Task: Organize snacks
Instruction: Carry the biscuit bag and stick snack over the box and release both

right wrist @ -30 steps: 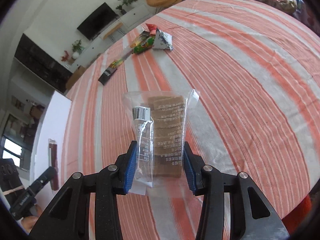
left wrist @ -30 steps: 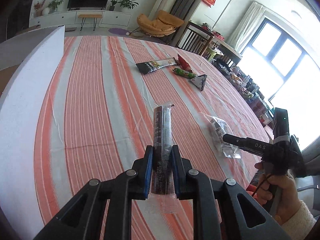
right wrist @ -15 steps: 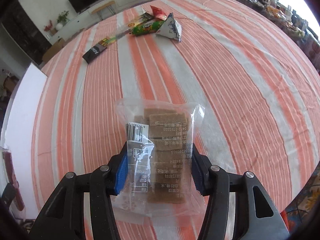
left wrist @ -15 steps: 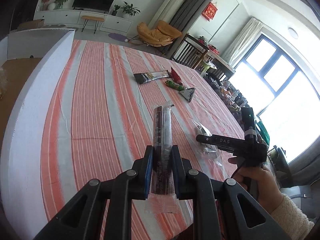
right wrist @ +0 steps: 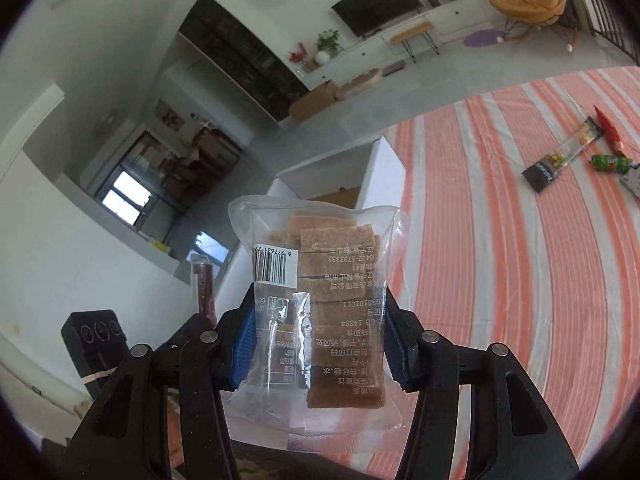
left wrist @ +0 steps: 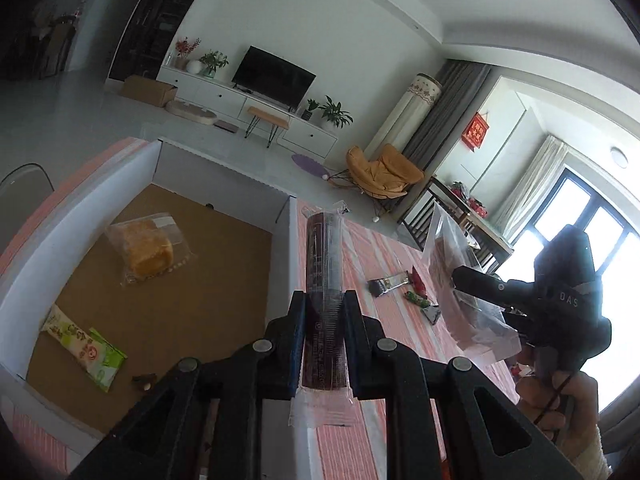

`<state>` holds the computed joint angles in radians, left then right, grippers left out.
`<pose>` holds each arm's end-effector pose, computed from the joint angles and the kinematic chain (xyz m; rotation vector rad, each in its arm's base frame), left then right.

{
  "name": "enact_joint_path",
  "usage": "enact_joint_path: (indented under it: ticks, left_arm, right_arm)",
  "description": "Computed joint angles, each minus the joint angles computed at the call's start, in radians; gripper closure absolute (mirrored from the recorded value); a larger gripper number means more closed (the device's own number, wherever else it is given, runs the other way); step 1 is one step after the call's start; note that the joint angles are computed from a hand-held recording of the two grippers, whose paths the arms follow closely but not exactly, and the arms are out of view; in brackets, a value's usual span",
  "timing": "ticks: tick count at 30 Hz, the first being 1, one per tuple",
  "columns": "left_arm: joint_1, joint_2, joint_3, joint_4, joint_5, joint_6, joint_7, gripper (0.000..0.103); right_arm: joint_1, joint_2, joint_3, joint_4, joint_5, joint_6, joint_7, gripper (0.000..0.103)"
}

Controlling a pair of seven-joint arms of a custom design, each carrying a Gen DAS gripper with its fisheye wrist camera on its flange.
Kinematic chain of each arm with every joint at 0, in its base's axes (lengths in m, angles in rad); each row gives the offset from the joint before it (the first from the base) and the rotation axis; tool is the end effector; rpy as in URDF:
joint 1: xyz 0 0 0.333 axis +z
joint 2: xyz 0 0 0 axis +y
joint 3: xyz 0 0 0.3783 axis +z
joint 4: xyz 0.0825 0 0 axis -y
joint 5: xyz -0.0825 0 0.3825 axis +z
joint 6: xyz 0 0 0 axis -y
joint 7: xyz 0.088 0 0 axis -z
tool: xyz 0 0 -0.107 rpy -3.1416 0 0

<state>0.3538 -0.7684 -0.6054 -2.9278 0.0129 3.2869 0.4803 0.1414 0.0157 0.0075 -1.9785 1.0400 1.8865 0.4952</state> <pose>0.3045 -0.1097 0.5067 -2.1209 0.9401 -1.1899 0.5464 0.1468 0.5457 -2.0575 0.8155 0.4777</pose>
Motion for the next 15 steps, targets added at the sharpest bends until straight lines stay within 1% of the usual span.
enact_joint_path:
  ticks: [1,2,3,4,5,6,7,8,10,11,12,13,15]
  left_arm:
    - [0.003,-0.034,0.016,-0.018,0.002,-0.052,0.008,0.086]
    - [0.020,-0.069,0.014,-0.026,0.009,-0.115,0.007,0.085]
    - [0.054,-0.105,-0.004,-0.032,0.027,-0.191,-0.001,0.085]
    - [0.090,-0.136,-0.030,-0.035,0.047,-0.266,-0.018,0.081]
    - [0.112,-0.148,-0.043,-0.036,0.064,-0.318,-0.033,0.075]
    - [0.120,-0.147,-0.050,-0.048,0.076,-0.343,-0.049,0.055]
    - [0.121,-0.142,-0.048,-0.056,0.087,-0.349,-0.062,0.037]
    - [0.127,-0.141,-0.057,-0.065,0.099,-0.347,-0.080,0.033]
    - [0.155,-0.143,-0.098,-0.061,0.136,-0.361,-0.114,0.031]
    - [0.166,-0.133,-0.112,-0.053,0.158,-0.356,-0.120,0.031]
    - [0.181,-0.118,-0.124,-0.043,0.183,-0.336,-0.123,0.031]
    - [0.194,-0.109,-0.133,-0.037,0.208,-0.305,-0.124,0.031]
    - [0.244,-0.094,-0.171,-0.027,0.265,-0.192,-0.134,0.029]
  right_arm:
    - [0.021,-0.012,0.021,-0.008,-0.001,0.003,-0.006,0.046]
    - [0.044,-0.022,0.040,-0.020,0.003,0.020,-0.016,0.046]
    - [0.068,-0.029,0.056,-0.033,0.016,0.043,-0.030,0.045]
    - [0.094,-0.030,0.072,-0.043,0.027,0.067,-0.052,0.040]
    - [0.119,-0.029,0.087,-0.050,0.022,0.105,-0.068,0.033]
    - [0.142,-0.032,0.100,-0.061,0.010,0.164,-0.077,0.025]
    - [0.162,-0.033,0.108,-0.074,0.003,0.232,-0.081,0.025]
    - [0.171,-0.032,0.106,-0.084,0.010,0.267,-0.088,0.025]
    - [0.166,-0.026,0.084,-0.103,0.042,0.289,-0.121,0.024]
    - [0.160,-0.022,0.074,-0.116,0.049,0.317,-0.146,0.021]
    - [0.154,-0.015,0.067,-0.131,0.049,0.367,-0.175,0.020]
    - [0.147,-0.005,0.062,-0.148,0.038,0.437,-0.208,0.020]
    - [0.134,0.028,0.055,-0.189,0.023,0.598,-0.288,0.020]
